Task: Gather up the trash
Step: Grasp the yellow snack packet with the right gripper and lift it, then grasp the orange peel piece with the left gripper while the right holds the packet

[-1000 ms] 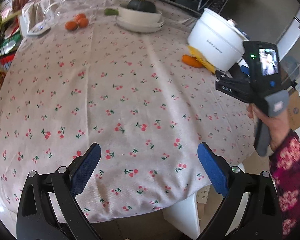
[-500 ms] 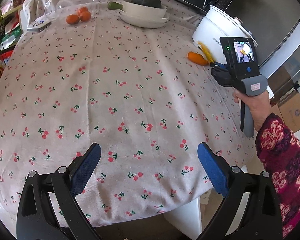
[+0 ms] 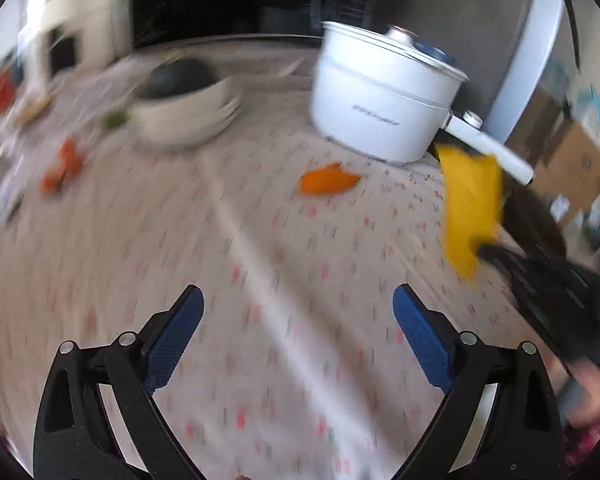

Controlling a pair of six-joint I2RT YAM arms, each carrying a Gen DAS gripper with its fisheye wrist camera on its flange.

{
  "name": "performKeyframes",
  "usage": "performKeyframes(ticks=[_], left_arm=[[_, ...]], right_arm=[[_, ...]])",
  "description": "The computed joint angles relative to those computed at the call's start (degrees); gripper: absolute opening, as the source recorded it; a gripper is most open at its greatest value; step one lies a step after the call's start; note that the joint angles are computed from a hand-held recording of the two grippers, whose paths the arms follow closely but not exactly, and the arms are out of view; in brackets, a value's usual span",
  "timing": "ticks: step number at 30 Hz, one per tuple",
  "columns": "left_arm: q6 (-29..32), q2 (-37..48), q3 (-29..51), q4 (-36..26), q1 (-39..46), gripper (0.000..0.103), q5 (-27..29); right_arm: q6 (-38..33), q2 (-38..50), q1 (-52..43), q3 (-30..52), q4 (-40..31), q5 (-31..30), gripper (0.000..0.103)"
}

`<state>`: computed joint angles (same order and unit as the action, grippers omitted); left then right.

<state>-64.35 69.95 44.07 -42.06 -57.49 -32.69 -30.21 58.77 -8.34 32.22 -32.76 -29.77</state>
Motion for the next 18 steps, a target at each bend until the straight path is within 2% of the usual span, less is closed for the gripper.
performKeyframes(ticks=[2, 4, 6, 10, 12, 14, 15, 16, 17, 18], left_arm=[[11.4, 4.7, 2.5, 7.1, 8.6, 0.091, 5.6], [17.3, 9.3, 5.1, 10.0, 13.4, 0.088, 8.7], [20.5, 13.2, 7.4, 11.6, 16.6, 0.087, 11.2], [25.6, 20.6, 10.9, 15.3, 21.7, 0.085, 16.1], [27.1, 24.0, 12.7, 16.3, 23.0, 0.085, 17.0], [29.0, 27.7, 14.8, 16.7, 24.1, 0.085, 17.7], [29.5, 29.0, 15.7, 16.6, 24.3, 0.084, 17.5], [30.3, 30.6, 16.6, 16.6, 24.7, 0.082, 17.6], [30.8, 31.8, 17.1, 17.0, 25.2, 0.081, 18.2], [31.2, 32.9, 17.7, 17.0, 25.6, 0.076, 18.9]], right_arm=[[-3.2, -0.6, -6.5, 2.2, -7.5, -4.9, 0.002], [-7.0, -1.0, -11.9, 4.0, -13.5, -8.3, 0.002], [-11.4, -0.2, -17.3, 5.0, -17.8, -11.3, 0.002], [-10.5, 6.9, -15.8, 4.1, -13.3, -11.0, 0.003], [-11.0, 11.5, -14.3, 4.6, -12.8, -10.4, 0.003], [-9.4, 12.1, -13.0, 3.7, -9.7, -9.7, 0.007], [-9.1, 12.3, -12.3, 3.6, -8.8, -9.4, 0.026], [-8.9, 11.9, -12.0, 3.3, -8.1, -9.2, 0.055], [-7.6, 10.7, -11.3, 2.2, -5.7, -8.2, 0.066], [-6.8, 10.1, -10.9, 1.5, -3.9, -7.8, 0.073]])
